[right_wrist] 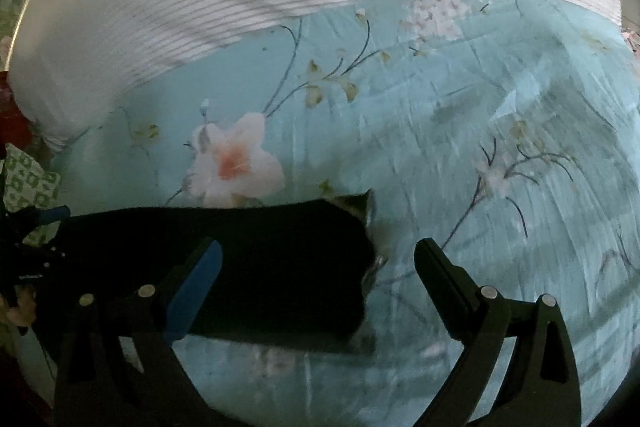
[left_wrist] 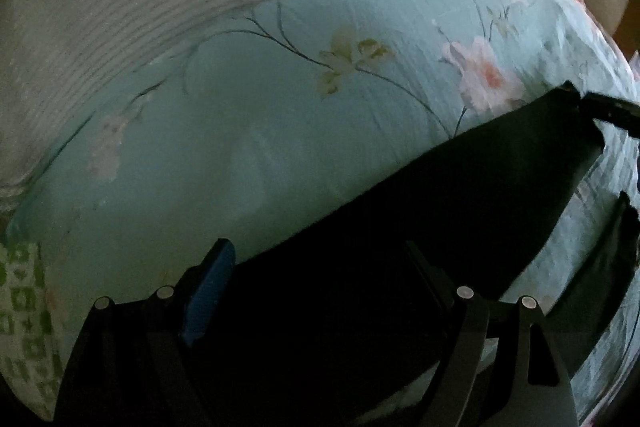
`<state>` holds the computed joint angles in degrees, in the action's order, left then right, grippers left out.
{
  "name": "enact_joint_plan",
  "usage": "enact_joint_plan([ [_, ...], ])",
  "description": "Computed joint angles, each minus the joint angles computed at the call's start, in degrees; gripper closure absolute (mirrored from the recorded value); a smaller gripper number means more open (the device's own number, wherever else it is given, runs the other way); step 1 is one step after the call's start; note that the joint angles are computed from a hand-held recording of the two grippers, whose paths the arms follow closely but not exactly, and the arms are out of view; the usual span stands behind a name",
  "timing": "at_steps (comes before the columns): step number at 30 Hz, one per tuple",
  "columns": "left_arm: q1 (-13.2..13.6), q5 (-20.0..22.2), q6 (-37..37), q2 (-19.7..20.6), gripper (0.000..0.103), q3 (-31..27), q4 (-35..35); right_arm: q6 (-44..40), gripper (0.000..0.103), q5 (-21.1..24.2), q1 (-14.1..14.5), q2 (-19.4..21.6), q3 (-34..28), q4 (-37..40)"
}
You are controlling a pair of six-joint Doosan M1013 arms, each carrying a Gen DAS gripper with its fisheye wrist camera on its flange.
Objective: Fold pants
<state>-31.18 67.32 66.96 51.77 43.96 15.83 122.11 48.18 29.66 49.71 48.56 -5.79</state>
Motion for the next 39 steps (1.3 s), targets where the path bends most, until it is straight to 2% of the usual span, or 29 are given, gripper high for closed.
enact_joint_plan([
  [6,1.7,6.8,6.9,5.4,0.02,-8.4,-5.4,-7.3,0.009,5.9,-1.0,4.1,-6.9,4.6],
  [7,1.8,7.6,7.7,5.9,0.021,-9.3,-6.0,-8.3,0.014,6.2,-1.1,4.6,-7.7,5.0],
  [8,2.0,8.0,8.8,6.4,0.022,-10.0,-7.1,-9.3,0.025,6.4,-1.2,4.8,-8.2,5.8],
  [9,2.2,8.2,9.7,6.7,0.026,-10.5,-8.2,-9.9,0.033,6.3,-1.3,4.8,-8.3,6.4],
  [10,2.4,8.3,10.4,6.9,0.03,-10.7,-9.1,-10.8,0.046,6.7,-1.5,5.1,-8.8,8.0],
  [11,2.6,8.1,11.2,6.9,0.042,-10.8,-10.5,-11.1,0.059,6.9,-1.6,5.2,-8.9,8.8],
  [12,2.8,7.7,12.6,6.7,0.061,-10.7,-12.7,-11.4,0.066,6.6,-1.7,5.0,-8.7,9.5],
  [13,2.9,7.5,13.9,6.6,0.084,-10.6,-14.2,-11.6,0.079,5.9,-1.7,4.5,-7.9,10.1],
  [14,2.9,7.5,15.4,6.5,0.091,-10.5,-15.6,-11.6,0.089,5.8,-1.8,4.3,-7.6,10.2],
  [15,2.5,7.0,16.3,6.0,0.095,-9.9,-15.0,-11.6,0.092,4.9,-1.8,3.7,-6.5,10.3],
  [19,1.8,2.6,17.2,2.7,0.1,-4.7,-14.7,-12.8,0.094,0.3,-1.7,0.7,-1.7,10.9],
  [26,0.2,-6.1,13.9,-5.8,0.1,7.2,-15.6,-17.2,0.095,-4.2,-1.1,-3.9,4.5,12.1],
  [36,-4.3,-12.8,5.7,-14.0,0.1,19.9,-14.0,-21.3,0.095,-5.7,0.2,-9.9,13.7,12.1],
  [39,-5.5,-13.8,3.6,-15.0,0.1,22.3,-13.4,-22.5,0.095,-5.5,0.9,-11.5,16.1,11.3],
])
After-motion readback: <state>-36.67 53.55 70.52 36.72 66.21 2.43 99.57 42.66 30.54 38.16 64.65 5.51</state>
